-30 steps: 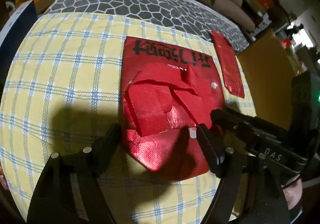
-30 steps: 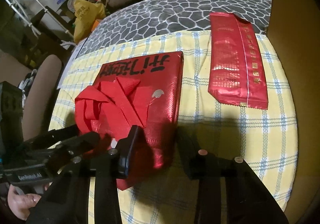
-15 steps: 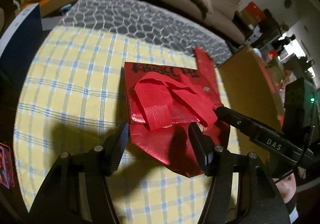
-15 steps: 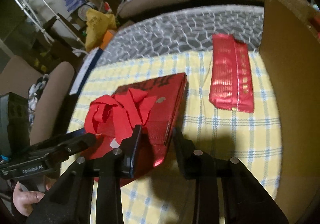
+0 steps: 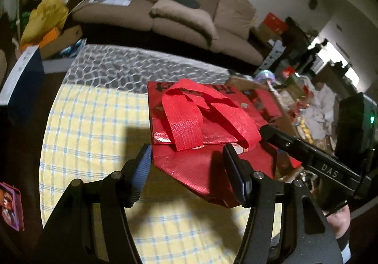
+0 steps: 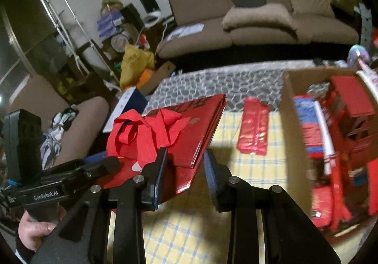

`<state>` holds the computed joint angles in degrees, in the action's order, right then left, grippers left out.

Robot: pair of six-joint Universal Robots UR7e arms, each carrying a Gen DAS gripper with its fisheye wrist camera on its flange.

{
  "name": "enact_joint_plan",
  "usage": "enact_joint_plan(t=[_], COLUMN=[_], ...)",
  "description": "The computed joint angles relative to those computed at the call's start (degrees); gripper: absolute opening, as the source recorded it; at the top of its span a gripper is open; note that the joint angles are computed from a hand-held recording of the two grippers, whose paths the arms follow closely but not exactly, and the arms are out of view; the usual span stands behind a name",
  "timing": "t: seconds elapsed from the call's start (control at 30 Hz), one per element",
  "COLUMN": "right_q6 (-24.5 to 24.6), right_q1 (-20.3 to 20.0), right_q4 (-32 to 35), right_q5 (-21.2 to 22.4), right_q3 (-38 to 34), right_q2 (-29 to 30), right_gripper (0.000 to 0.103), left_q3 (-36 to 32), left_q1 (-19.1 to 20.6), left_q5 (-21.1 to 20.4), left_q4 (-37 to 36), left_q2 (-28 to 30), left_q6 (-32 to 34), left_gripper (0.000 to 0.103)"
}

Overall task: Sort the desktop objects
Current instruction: 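Lift the tote bag with the right gripper while the left grasps its other edge, then lower the tote bag into the box and open both grippers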

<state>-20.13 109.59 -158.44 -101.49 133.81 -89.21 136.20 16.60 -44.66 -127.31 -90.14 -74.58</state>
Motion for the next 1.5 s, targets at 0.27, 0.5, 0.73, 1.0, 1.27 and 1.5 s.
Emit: enact_joint_plan(t=[0.27, 0.5, 0.73, 1.0, 1.27, 1.5], right_q6=[-4.4, -9.5, -14.0, -17.3, -17.8, -18.1], right_q1=[-2.9, -10.3, -18.7, -26.3, -30.5, -32.6], right_q4=[6.7, 10.9, 11.8, 10.1, 7.8, 6.6], right_q5=[-1.4, -0.6, 1.9, 5.8, 6.8, 6.2], right_q3=[-0.6, -2.8, -4.6, -6.4, -9.0, -8.9], right_q2=[-11.2, -16.6, -17.4, -14.7, -10.7, -8.8], right_gripper=[0.032, 0.032, 0.032, 0.033, 0.033, 0.033], left_q3=[-6.5, -13.0, -18.9, -23.7, -29.1, -30.9], left_q1=[-1.7, -0.3, 2.8, 5.7, 8.1, 7.8], left_q5=[-1.4, -4.1, -6.4, -6.9, -8.5, -7.7], left_q4=[-5.8, -15.2, -20.5, -23.5, -23.1, -19.5], left_q2=[11.4, 23.6, 34.1, 42.2, 48.5, 50.9], left_q6=[4.1, 10.5, 15.4, 19.0, 23.8, 24.9], left_gripper=[0.057, 0.057, 0.058, 0.058, 0.058, 0.059])
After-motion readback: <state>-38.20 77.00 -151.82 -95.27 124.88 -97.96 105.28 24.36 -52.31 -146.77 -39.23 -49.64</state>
